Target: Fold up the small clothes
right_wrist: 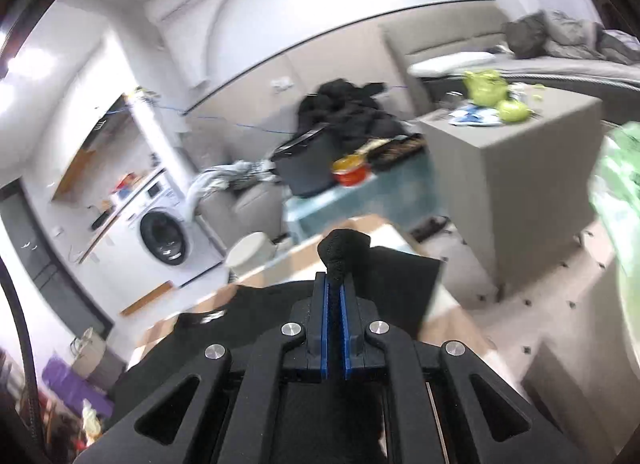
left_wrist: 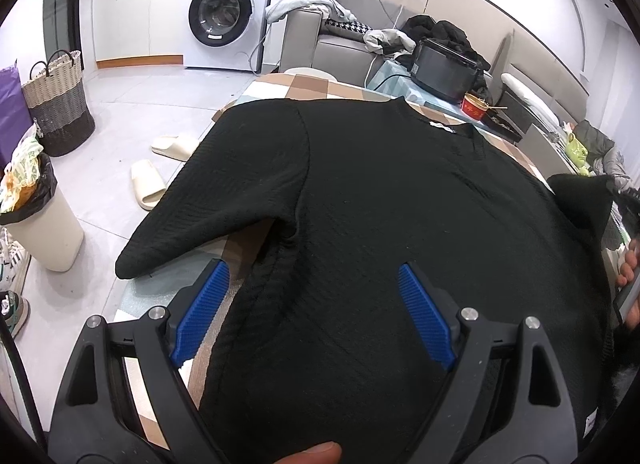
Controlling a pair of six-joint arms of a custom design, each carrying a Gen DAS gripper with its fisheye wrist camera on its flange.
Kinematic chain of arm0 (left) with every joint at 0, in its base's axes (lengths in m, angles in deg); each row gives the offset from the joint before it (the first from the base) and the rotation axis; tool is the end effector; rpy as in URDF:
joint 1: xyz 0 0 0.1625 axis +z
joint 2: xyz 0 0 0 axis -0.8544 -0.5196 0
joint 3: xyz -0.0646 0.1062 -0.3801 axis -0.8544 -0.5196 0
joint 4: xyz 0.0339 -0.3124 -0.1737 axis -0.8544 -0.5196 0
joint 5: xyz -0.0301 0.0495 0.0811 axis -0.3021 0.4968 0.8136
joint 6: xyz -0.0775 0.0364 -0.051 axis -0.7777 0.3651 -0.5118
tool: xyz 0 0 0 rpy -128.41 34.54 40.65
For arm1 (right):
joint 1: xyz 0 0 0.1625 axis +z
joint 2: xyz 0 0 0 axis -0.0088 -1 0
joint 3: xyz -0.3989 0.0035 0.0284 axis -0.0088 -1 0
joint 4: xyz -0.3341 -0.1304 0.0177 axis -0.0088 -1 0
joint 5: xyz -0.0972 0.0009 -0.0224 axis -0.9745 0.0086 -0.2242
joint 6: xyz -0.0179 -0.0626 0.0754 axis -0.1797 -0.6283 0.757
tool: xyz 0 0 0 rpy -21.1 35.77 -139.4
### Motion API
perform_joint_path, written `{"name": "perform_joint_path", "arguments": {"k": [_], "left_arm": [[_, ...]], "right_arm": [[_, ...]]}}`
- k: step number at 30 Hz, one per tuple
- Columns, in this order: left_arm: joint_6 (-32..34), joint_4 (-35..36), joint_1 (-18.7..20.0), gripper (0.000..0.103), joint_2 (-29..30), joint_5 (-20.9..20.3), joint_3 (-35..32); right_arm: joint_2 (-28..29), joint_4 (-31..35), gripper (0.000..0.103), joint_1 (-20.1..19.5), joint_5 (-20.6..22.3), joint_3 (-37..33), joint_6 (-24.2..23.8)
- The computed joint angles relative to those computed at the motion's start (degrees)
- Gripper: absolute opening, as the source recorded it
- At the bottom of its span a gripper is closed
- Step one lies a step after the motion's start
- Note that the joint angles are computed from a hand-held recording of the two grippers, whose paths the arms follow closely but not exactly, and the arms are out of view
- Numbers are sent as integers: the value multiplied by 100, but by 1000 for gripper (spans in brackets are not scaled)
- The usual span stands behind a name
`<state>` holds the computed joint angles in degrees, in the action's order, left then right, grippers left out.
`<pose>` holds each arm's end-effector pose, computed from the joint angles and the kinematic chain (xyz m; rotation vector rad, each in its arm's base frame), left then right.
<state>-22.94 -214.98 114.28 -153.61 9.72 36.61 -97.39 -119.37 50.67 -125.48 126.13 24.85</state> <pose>-0.1025 -0.4943 0.3577 0.5423 2.4704 -0.8248 -0.0925 -0.3605 0.4868 -0.1039 -2.1357 1.6179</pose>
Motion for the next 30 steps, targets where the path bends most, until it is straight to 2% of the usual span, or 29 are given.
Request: {"name": "perform_joint_path", "arguments": {"k": [2,4,6,8,9,11,13,15,17,18,19,21,23,24,25,26,27,28,30], "left_arm": [[-5,5,-31,85,-11,26,17],[-5,-15,-93,85,-44,84,71],[-26,-27,-151,85,-69,134,115],[-46,-11,-162,85,-82,150,134],[-66,14,-169,85,-89,164,139],[-104,50,-176,85,-108,191,152],[-129,96,-172,85,-123,191,138],[-143,119,-179,85,-134,204,125],[-155,129,-160,85,-139,227,92],[-166,134,-147,85,-148,219,84],[-174,132,-128,85,-157,207,77],[-214,149,-103,85,-146,230,36],[-235,155,-53,85,-138,232,-1],[-275,165,-22,85,-129,221,-32],[-322,175,10,85,-121,205,-62],[-413,193,74,85,-119,156,-112],[-498,219,125,85,-115,109,-158],[-566,226,193,85,-109,72,-197],[-813,299,331,85,-147,10,-281]], "right_arm": [[-106,689,5,3,563,-86,-450],[-174,1227,5,140,811,-94,-1079],[-193,2069,5,371,728,-169,-1755],[-95,2815,5,650,327,-228,-2415],[-28,3005,5,745,101,-271,-2565],[228,3138,5,1013,-624,-333,-2651],[510,3058,7,1183,-1232,-383,-2563],[674,3279,10,1340,-1749,-466,-2559],[661,3359,20,1383,-2042,-369,-2742],[683,3374,29,1429,-2177,-362,-2791],[658,3442,40,1353,-2135,-372,-2841],[486,3622,46,1266,-1924,-359,-2841],[228,3615,46,1011,-1364,-267,-2914],[227,3389,46,977,-1249,-215,-2888],[294,3067,45,1023,-1343,-160,-2812],[434,2779,43,1162,-1615,-132,-2649],[606,2659,31,1235,-1866,-153,-2513],[762,2743,27,1310,-2138,-207,-2441],[944,2855,26,1447,-2538,-240,-2472]]}}
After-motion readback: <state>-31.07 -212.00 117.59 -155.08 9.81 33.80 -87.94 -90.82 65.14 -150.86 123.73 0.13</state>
